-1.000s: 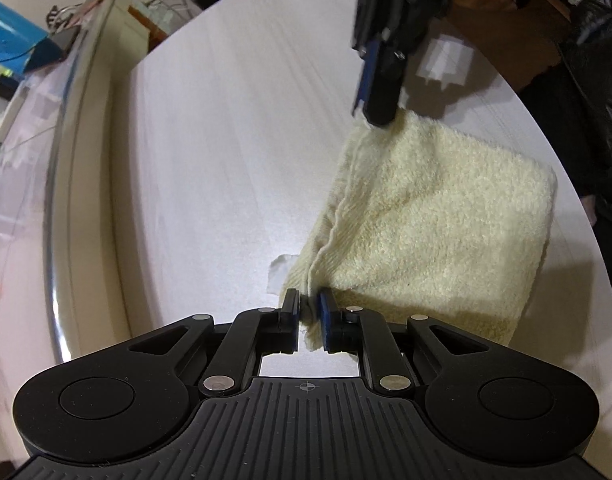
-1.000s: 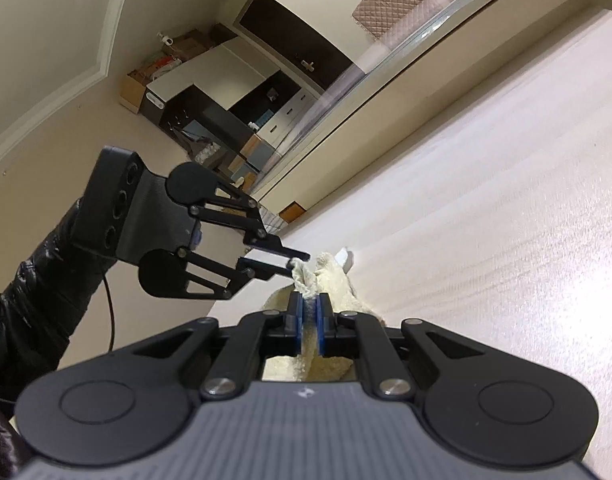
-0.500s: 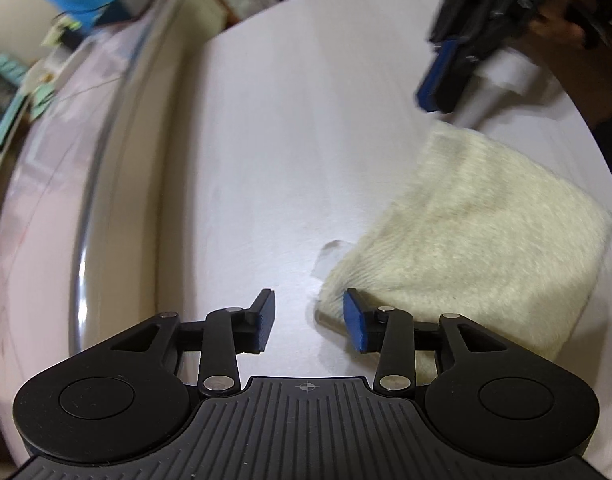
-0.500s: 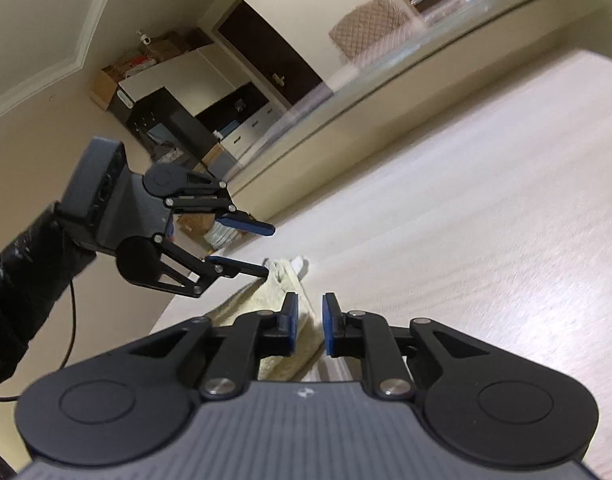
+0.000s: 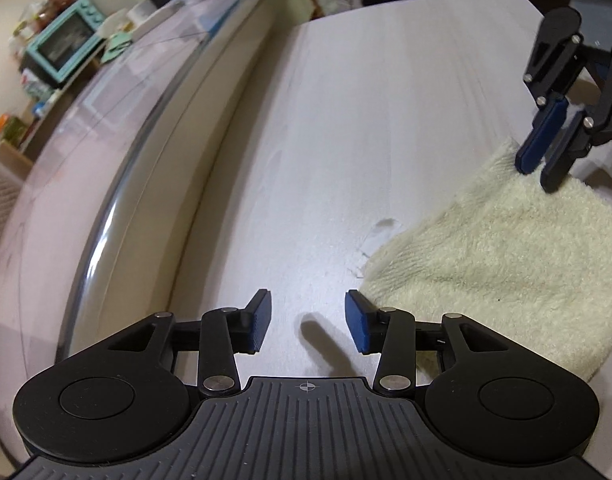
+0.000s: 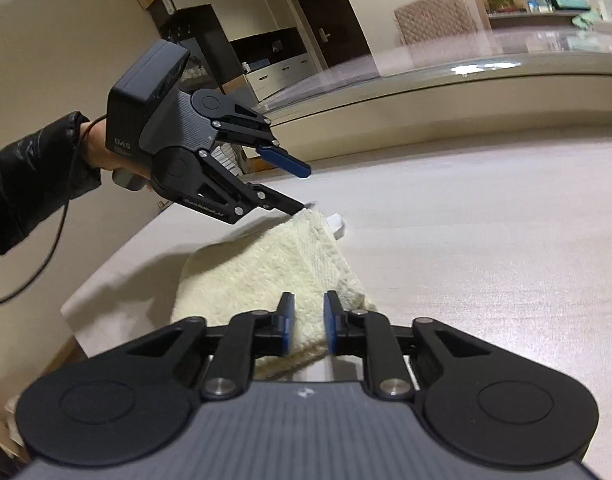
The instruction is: Fold towel
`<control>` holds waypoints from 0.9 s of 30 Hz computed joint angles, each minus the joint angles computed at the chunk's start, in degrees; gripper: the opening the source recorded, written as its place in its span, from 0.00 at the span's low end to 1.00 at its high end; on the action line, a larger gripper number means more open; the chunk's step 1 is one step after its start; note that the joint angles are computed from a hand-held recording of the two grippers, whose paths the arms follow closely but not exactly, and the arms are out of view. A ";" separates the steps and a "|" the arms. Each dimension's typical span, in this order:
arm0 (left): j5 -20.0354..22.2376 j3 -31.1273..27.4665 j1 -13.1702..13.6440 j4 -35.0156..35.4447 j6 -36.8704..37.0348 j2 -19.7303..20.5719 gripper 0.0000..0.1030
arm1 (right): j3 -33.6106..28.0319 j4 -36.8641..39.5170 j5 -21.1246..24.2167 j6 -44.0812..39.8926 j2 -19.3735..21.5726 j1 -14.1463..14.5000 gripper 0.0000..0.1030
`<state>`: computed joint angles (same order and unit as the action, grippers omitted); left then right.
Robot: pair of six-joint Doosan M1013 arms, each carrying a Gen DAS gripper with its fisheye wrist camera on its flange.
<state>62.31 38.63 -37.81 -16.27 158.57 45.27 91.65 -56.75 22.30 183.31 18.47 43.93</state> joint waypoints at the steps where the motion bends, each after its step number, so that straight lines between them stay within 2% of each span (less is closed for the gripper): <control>1: -1.69 1.65 0.20 -0.55 -0.68 -1.01 0.44 | 0.04 -1.00 0.38 1.08 -0.19 0.23 0.17; 4: -7.02 6.57 0.82 -1.73 -4.16 -4.22 0.49 | -0.07 -1.82 1.39 0.67 -0.84 0.87 0.24; 6: -9.39 9.86 1.46 -3.35 -6.56 -6.43 0.56 | 0.30 -2.51 0.68 0.35 -1.65 1.29 0.31; 10: -12.77 18.00 2.45 -5.55 -11.91 -11.62 0.57 | -0.42 1.28 -0.01 -6.34 -1.75 2.40 0.33; 13: -16.49 24.23 2.24 -5.24 -16.39 -15.00 0.57 | -1.33 4.23 0.31 -11.81 -1.37 3.19 0.34; 16: -20.59 28.86 1.64 -4.61 -21.39 -16.98 0.57 | -2.69 3.04 1.58 -14.00 -0.43 3.98 0.34; 19: -25.12 32.30 1.11 -4.13 -24.17 -18.07 0.57 | -4.53 2.26 5.09 -18.77 0.93 5.22 0.33; 22: -27.67 33.31 0.76 -2.52 -27.13 -17.68 0.57 | -6.29 0.20 9.40 -23.00 2.50 6.77 0.31; 23: -28.34 33.66 0.61 -1.96 -27.51 -17.69 0.57 | -6.74 -0.54 11.02 -24.18 2.96 7.30 0.26; 27: -30.25 34.51 0.34 -2.02 -28.46 -17.68 0.57 | -6.74 -1.17 12.67 -25.68 3.73 8.23 0.25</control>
